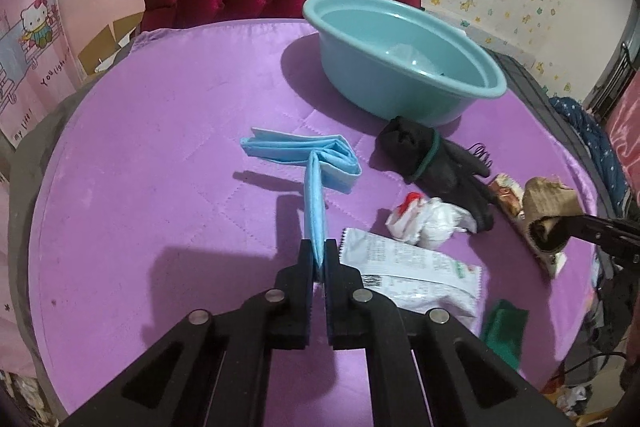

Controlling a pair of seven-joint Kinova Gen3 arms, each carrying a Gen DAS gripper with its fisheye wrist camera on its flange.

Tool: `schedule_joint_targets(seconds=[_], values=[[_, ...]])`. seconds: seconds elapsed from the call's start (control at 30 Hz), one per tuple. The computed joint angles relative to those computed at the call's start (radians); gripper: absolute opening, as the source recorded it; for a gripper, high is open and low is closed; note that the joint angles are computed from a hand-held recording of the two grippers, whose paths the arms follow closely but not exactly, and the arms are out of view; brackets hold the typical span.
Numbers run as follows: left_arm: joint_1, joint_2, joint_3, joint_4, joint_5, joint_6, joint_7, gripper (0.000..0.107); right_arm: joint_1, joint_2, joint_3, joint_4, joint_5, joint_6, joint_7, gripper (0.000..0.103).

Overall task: Organize soft objects
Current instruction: 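Grasp the brown sock with the right gripper while the left grasps the blue mask, then carry the brown sock and blue mask over the basin with both grippers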

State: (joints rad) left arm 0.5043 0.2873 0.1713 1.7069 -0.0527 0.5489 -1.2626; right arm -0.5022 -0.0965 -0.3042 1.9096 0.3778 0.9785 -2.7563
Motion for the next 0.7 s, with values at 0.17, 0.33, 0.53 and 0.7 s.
schedule_joint_targets(seconds=[0.17,0.33,0.53,0.7], values=[[0.012,-0.024,0.003,-0.01,-0.007,0.021,0.015,0.004,0.008,-0.006,0.013,-0.023,-0.018,0.014,0.05,0.007],[0.024,-0.052,0.007,-0.028,-0.023,0.043,0.04,0.004,0.026,-0.011,0.027,-0.055,-0.041,0.029,0.111,0.007],[0.031,-0.056,0.021,-0.075,-0.029,0.068,0.042,0.004,0.058,-0.019,0.047,-0.095,-0.071,0.035,0.192,0.007],[0.04,-0.051,0.029,-0.124,-0.031,0.083,0.024,0.004,0.075,-0.008,0.053,-0.145,-0.072,0.057,0.251,0.007]])
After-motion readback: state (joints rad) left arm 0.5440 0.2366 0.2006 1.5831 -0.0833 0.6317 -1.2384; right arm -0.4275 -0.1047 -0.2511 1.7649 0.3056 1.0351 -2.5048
